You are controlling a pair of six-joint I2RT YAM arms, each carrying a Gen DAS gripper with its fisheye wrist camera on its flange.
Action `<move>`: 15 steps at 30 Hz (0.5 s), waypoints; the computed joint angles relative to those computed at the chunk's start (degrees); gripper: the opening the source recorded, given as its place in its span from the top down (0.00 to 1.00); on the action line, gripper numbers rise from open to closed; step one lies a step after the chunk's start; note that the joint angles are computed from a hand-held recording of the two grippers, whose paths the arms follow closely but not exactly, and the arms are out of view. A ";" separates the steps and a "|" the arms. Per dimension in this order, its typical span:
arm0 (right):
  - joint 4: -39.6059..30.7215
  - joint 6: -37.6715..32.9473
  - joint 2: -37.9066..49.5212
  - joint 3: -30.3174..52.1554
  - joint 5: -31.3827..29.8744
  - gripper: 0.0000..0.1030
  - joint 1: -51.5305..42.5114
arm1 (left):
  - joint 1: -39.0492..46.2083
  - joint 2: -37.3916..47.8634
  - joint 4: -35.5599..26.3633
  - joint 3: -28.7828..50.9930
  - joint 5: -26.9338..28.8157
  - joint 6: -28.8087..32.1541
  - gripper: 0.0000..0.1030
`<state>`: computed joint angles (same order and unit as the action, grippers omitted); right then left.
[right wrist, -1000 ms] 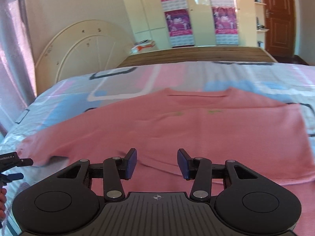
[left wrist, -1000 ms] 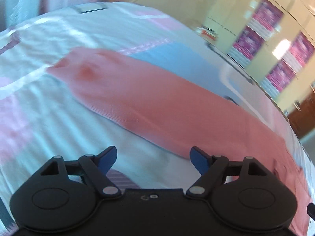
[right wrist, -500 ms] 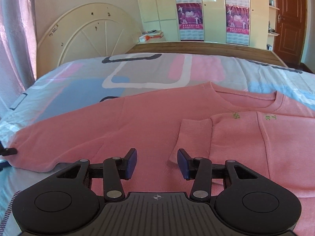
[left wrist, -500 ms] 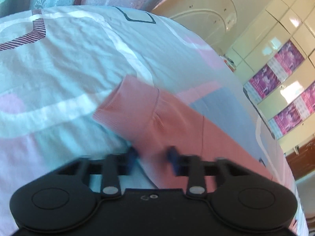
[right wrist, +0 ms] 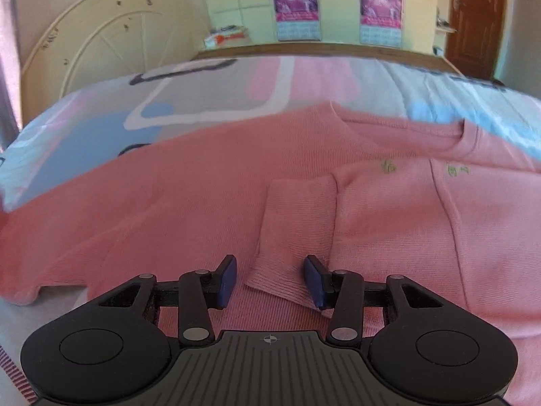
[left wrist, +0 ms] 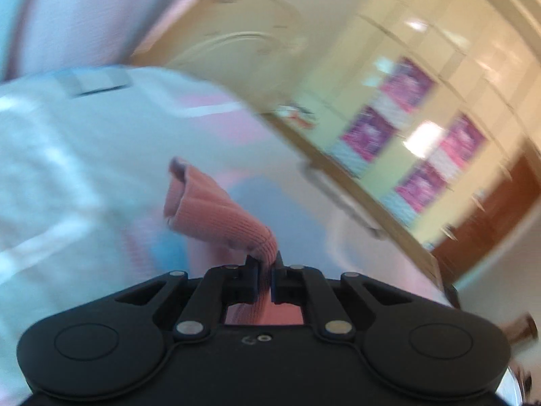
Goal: Fold small clothes
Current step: 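Lift the sleeve with the left gripper and fold it across the body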
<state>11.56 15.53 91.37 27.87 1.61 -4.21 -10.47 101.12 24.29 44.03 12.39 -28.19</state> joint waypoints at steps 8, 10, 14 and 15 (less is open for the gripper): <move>-1.80 -5.89 -15.86 -6.98 -11.56 0.56 -14.80 | -23.95 6.09 -0.98 12.41 0.09 -1.19 0.95; -5.62 -9.17 -20.46 -7.56 -14.42 0.56 -20.94 | -30.25 10.18 -0.85 16.10 -1.21 -0.85 0.95; -11.21 -18.02 -23.73 -6.99 -20.27 0.56 -35.29 | -40.66 21.78 -6.36 27.65 -2.10 2.28 0.94; -12.75 -20.24 -23.40 -6.29 -22.14 0.56 -38.72 | -42.99 24.88 -9.41 31.04 -3.09 3.96 0.91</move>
<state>-1.19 -4.71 67.97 21.58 -20.52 -42.93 -53.46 126.00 14.88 75.07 9.31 -24.23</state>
